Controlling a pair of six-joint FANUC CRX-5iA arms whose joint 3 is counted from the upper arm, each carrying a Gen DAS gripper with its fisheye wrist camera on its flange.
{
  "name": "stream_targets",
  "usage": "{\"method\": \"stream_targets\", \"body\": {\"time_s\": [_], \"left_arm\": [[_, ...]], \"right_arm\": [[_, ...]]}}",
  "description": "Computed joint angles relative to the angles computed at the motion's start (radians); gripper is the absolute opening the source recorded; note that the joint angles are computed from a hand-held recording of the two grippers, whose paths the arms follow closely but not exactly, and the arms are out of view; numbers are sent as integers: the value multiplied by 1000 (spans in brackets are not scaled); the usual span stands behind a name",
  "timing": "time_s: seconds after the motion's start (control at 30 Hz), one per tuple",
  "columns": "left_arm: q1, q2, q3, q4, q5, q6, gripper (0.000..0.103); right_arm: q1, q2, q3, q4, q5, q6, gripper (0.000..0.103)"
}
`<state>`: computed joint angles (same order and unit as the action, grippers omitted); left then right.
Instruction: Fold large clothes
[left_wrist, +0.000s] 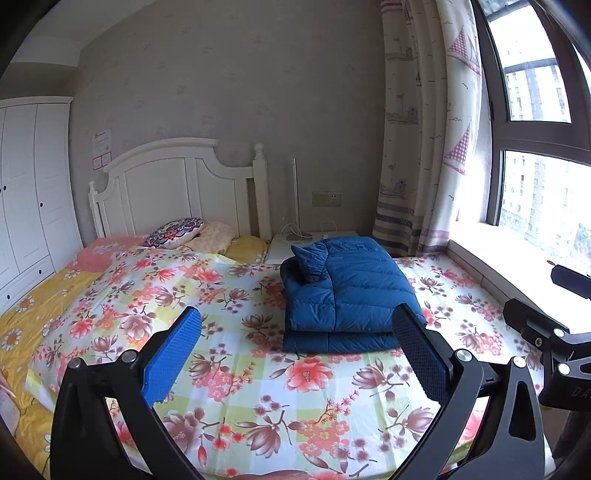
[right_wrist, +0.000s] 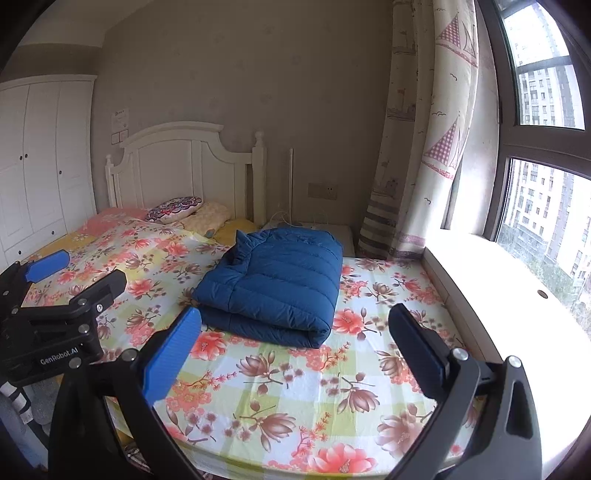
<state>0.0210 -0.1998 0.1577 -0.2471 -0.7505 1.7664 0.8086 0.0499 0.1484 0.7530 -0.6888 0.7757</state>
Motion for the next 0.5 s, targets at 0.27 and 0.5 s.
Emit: {"method": "stream_targets", "body": {"time_s": [0.27, 0.5], "left_arm": [[10, -1, -4, 32, -4, -26, 99], [11, -2, -3, 42, -11, -35, 99]], "right_arm": [[5, 0, 5, 9, -7, -3, 101], [10, 3, 15, 7, -25, 3, 101]]}}
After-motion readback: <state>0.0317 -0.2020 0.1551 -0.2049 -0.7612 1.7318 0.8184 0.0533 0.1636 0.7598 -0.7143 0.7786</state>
